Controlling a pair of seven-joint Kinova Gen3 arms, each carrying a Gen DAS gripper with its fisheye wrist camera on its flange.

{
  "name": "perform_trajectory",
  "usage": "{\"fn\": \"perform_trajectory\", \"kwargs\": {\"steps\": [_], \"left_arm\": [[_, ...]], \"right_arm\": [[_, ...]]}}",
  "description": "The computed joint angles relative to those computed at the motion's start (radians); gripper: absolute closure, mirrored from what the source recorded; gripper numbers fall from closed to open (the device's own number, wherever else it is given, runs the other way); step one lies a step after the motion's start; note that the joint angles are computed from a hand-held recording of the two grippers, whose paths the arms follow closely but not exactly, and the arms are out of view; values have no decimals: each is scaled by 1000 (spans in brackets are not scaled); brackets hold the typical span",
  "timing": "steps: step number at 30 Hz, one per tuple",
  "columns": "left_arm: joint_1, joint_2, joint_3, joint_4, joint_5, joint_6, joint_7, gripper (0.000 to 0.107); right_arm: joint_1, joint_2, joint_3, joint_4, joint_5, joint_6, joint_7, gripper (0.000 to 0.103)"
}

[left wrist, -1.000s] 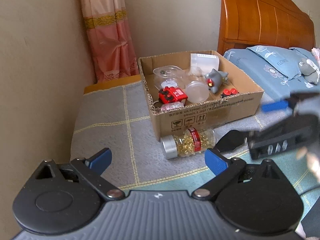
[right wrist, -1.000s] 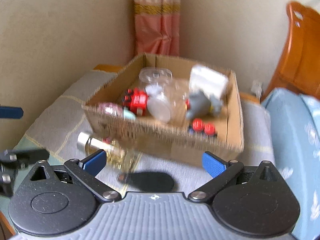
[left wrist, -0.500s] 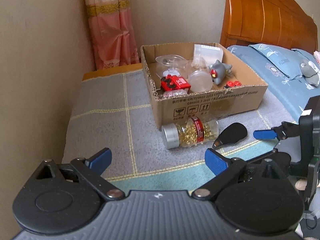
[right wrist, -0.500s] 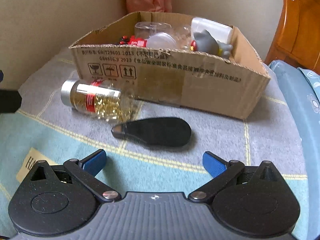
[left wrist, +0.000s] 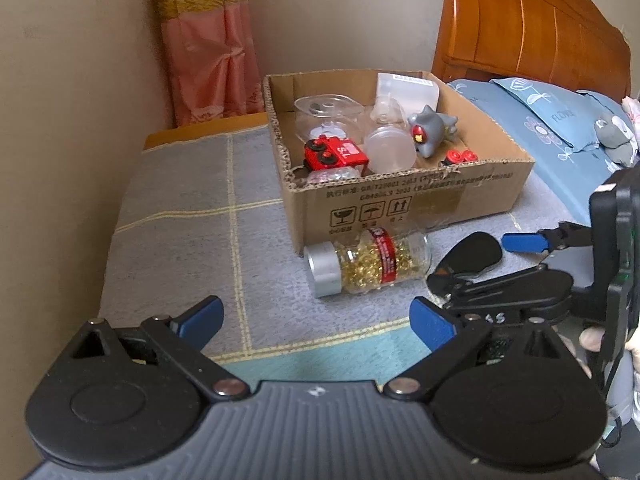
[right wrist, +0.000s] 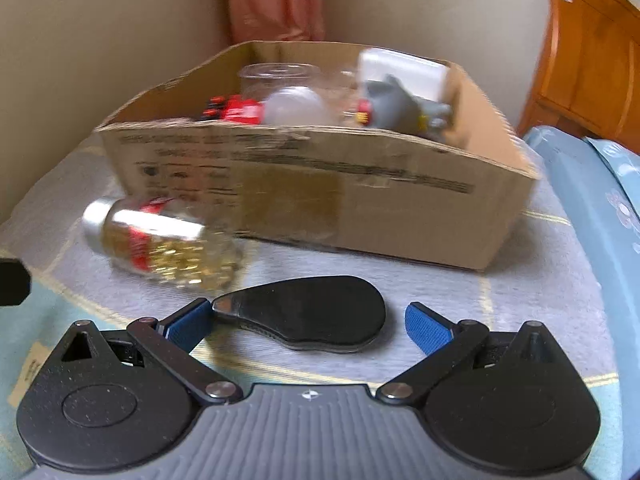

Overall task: Organize rigid objects
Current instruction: 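Close the right gripper on the black key fob while the left grasps the gold capsule bottle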

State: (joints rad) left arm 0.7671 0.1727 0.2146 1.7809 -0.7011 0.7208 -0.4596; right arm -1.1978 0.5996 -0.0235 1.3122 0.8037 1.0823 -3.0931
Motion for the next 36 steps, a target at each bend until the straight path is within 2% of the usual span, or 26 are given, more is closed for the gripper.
{"fn": "perform_trajectory", "kwargs": {"steps": [4, 12, 20, 27, 32, 36], "left_arm": [[10, 35, -4, -37, 0, 11, -16, 8], [44, 72, -24, -119, 37, 68, -50, 8], [99, 78, -30, -136, -18, 181, 62, 5], [108, 106, -36, -101, -69, 97, 150, 5], [125, 144, -69, -103, -111, 24, 191, 5], [138, 180, -99, -119, -126, 4, 215, 5]], "right_arm": [[10, -19, 5, 35, 0, 7, -34, 0], [50, -64, -27, 117, 24, -65, -4, 0], [48, -79, -28, 156, 59, -96, -22, 0], [56, -90, -35, 184, 86, -127, -27, 0], [56, -103, -38, 218, 116, -152, -46, 0], [61, -104, -44, 220, 118, -153, -44, 0]]}}
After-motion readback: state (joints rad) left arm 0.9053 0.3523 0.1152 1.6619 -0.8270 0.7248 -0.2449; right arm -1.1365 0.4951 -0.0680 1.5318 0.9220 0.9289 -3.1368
